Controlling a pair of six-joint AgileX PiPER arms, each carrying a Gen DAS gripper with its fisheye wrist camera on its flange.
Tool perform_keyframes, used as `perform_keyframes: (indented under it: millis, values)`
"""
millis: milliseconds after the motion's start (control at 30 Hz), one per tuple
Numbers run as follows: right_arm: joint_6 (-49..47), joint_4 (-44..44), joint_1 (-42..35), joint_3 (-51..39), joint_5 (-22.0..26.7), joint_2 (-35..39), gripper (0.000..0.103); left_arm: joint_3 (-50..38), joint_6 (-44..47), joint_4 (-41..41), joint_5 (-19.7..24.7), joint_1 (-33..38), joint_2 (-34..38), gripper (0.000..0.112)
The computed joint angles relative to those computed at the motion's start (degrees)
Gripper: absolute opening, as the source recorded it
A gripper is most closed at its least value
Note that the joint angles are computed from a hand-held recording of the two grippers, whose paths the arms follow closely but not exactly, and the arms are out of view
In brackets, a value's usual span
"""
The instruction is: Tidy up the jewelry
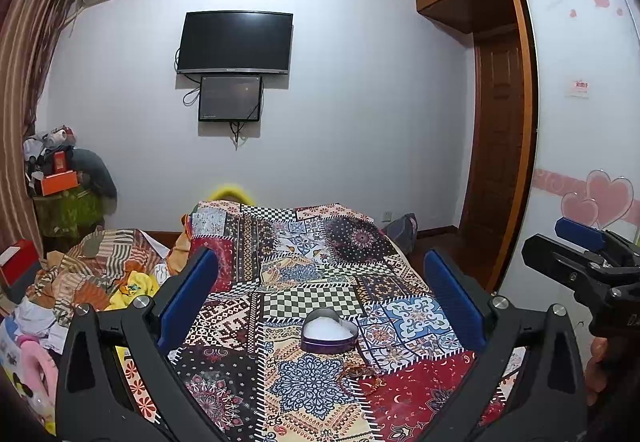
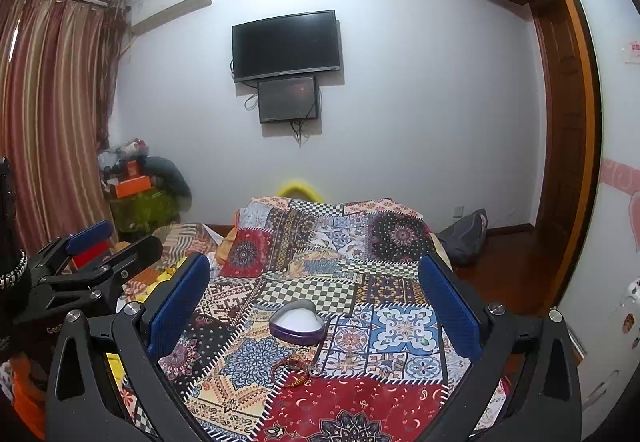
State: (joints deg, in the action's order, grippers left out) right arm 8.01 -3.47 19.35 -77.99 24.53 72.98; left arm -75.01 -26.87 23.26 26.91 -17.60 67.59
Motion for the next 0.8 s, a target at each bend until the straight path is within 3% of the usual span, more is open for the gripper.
perform_keyframes:
  millis: [300,400,800]
  values:
    - [-0.9,1.0,-0.4,-0.4,0.4,0.1,0.103,0.6,2.9,-3.3,-0.5,1.4,-0.4,0.103]
    - [-1.1,1.3,-0.4,-0.4,0.5,0.1,0.103,0.2,-0.7,0.3,-0.4,-0.1,0.8,0.103]
    - [-2.1,2.2,-0.8,-0.8,0.8,0.3,0.103,0.5,-0.5,-0.4,-1.0,0.4,1.4,0.103]
